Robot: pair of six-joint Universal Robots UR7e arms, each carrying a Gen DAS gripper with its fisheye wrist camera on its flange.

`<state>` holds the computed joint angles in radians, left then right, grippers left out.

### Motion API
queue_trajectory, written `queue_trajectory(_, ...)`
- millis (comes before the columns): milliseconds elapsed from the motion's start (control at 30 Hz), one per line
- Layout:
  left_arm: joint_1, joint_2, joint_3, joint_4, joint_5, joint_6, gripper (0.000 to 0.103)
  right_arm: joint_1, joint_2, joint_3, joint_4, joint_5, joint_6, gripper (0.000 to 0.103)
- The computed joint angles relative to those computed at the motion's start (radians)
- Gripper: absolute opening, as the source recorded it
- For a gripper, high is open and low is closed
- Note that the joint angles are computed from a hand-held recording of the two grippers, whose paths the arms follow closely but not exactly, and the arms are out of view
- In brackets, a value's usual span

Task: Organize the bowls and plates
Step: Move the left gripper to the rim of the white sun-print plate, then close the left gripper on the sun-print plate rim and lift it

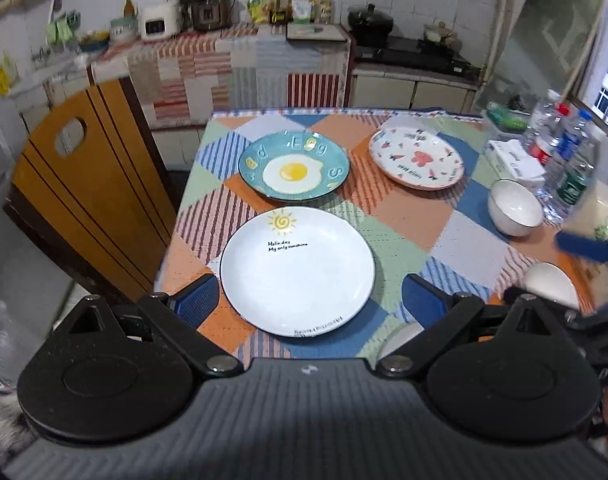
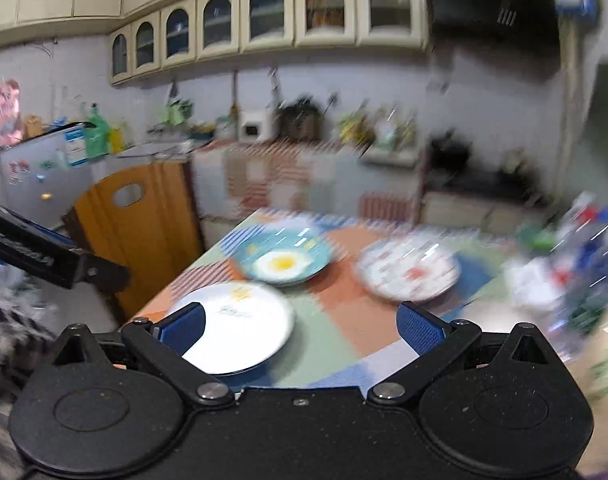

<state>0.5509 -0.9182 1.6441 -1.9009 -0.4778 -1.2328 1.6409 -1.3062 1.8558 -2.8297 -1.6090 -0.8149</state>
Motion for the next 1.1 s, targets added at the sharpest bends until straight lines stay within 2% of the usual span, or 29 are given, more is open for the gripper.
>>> queue_trajectory(100,0.068,0.01,0.005,-0.089,-0.029,0.086,0.099,-0.006,0.088,-0.098,0.132,0.0,0.044,0.095)
queue_trajectory(300,0.175,0.037,0.017,-0.244,-0.033,0.235,0.098,-0.017,0.238,-0.234,0.274,-0.046,0.129,0.088)
queue_trajectory(367,0.202,0.047,0.017,-0.271,-0.045,0.269,0.087,-0.021,0.266,-0.255,0.299,-0.056,0.152,0.087)
queue_trajectory(500,0.234,0.054,0.019,-0.305,-0.112,0.247,0.084,-0.034,0.316,-0.288,0.327,-0.072,0.185,0.085)
queue_trajectory(633,0.26,0.064,0.022,-0.289,-0.102,0.202,0.084,-0.042,0.359,-0.329,0.355,-0.091,0.225,0.08)
queue_trajectory(733,0.29,0.064,0.03,-0.281,-0.124,0.202,0.083,-0.052,0.389,-0.365,0.394,-0.083,0.256,0.073)
queue_trajectory(800,0.306,0.073,0.027,-0.245,-0.124,0.217,0.083,-0.06,0.404,-0.389,0.43,-0.072,0.288,0.059)
queue_trajectory(833,0.314,0.074,0.03,-0.237,-0.127,0.213,0.083,-0.064,0.412,-0.4,0.444,-0.066,0.298,0.057)
queue_trajectory(933,0.333,0.065,0.059,-0.304,-0.143,0.227,0.082,-0.069,0.431,-0.428,0.487,-0.052,0.306,0.041)
queue_trajectory(967,0.335,0.066,0.065,-0.314,-0.131,0.225,0.075,-0.068,0.433,-0.434,0.502,-0.047,0.301,0.031)
queue_trajectory(1000,0.336,0.064,0.074,-0.333,-0.123,0.222,0.071,-0.066,0.438,-0.442,0.51,-0.052,0.294,0.024)
queue_trajectory(1033,0.336,0.06,0.09,-0.379,-0.122,0.224,0.051,-0.059,0.442,-0.446,0.505,-0.076,0.292,0.02)
queue_trajectory(1067,0.339,0.052,0.108,-0.447,-0.14,0.233,0.039,-0.059,0.45,-0.46,0.519,-0.08,0.296,0.021)
queue_trajectory(1100,0.343,0.049,0.115,-0.484,-0.159,0.241,0.035,-0.059,0.456,-0.476,0.541,-0.081,0.308,0.02)
